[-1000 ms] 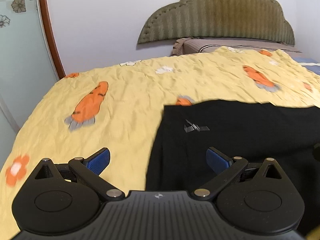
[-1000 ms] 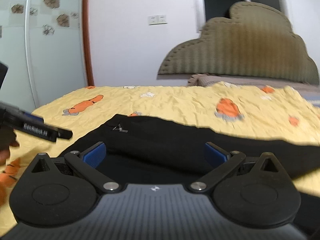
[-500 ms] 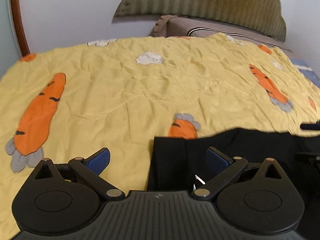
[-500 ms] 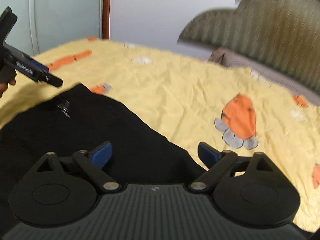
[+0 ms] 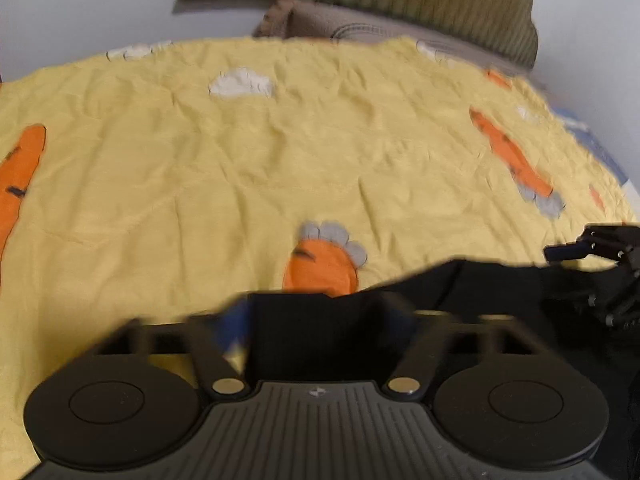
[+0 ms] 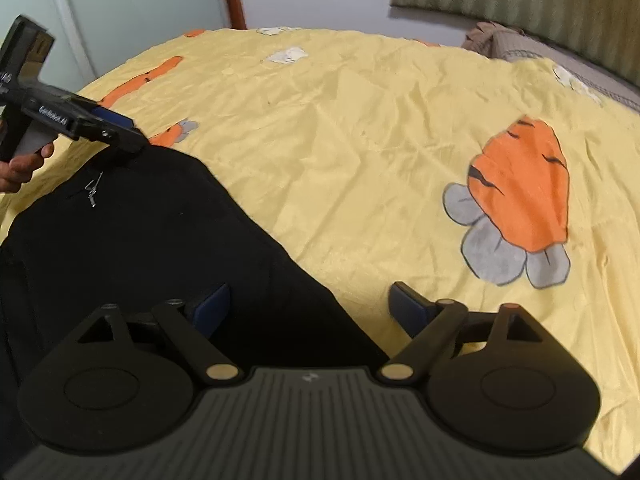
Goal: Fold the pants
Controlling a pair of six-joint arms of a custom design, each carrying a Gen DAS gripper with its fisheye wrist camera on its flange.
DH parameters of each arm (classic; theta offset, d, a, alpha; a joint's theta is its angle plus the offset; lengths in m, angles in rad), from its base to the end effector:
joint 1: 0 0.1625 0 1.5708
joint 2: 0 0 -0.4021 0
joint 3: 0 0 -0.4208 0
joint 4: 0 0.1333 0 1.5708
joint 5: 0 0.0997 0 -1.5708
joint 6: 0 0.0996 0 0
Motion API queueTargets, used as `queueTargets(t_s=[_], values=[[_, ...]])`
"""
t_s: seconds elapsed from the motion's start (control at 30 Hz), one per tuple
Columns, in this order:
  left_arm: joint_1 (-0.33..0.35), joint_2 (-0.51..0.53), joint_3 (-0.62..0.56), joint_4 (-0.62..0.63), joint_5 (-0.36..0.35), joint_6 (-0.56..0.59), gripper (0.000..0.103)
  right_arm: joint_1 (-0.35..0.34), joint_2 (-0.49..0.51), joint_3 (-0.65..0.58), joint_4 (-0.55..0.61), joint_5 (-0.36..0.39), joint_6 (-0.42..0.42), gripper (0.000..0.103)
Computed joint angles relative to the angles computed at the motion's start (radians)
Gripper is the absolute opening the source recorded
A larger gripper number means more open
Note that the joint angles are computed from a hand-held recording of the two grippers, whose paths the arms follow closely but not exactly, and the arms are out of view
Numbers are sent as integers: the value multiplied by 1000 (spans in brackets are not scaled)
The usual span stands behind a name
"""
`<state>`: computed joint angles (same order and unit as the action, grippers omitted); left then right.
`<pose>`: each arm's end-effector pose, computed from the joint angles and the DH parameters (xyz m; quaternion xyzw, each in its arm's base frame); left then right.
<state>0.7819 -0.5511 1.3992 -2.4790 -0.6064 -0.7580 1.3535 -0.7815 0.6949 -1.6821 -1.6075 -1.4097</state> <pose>-0.3620 -0.6627 0.0068 -0.0003 0.8857 -0.3429 0.3131 -0.0506 -0.8306 0.4041 0.5572 -0.8243 0.0546 0.0843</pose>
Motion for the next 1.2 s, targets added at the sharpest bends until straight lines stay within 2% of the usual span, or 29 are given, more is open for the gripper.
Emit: queueTargets(t_s=[0.03,0.07,0.13,0.2,0.23,0.37,0.43,0.5,0.63,0.7,0.83,0.9,1.03,1.2], values=[[-2,3,-8,16,1,-4,48,-2,-9,12,1,8,-19,64],[-3,0,-3,6,-7,0,46,-3,-17,24,-1,13,-30,55],[-10,-2,5,-23,-7,-4,41,-5,-33,45,-10,20,-24,24],[-17,-7,16,-41,4,-13,39,-4,-51,74,-45,16,-22,10],[-23,-6,19,-51,15,-10,39,-6,-68,103,-70,25,-28,8],[-63,0,45,-113,105,17,38,-8,-152,255,-220,54,-69,6],[-91,0,74,-180,156,55,38,-14,-214,360,-330,100,-100,6],[-119,-13,116,-253,178,74,36,-21,-273,447,-415,155,-124,6],[-191,-57,208,-292,214,40,29,-50,-418,628,-536,271,-189,6],[-231,-83,250,-230,239,-38,27,-69,-497,715,-566,314,-235,6],[-299,-133,351,-173,229,-204,24,-113,-642,855,-574,374,-305,6],[-327,-150,383,-94,217,-312,22,-136,-706,909,-556,398,-337,6],[-385,-162,429,33,195,-487,19,-189,-816,995,-496,415,-400,6],[-458,-186,508,71,171,-668,18,-270,-940,1111,-461,416,-527,6]])
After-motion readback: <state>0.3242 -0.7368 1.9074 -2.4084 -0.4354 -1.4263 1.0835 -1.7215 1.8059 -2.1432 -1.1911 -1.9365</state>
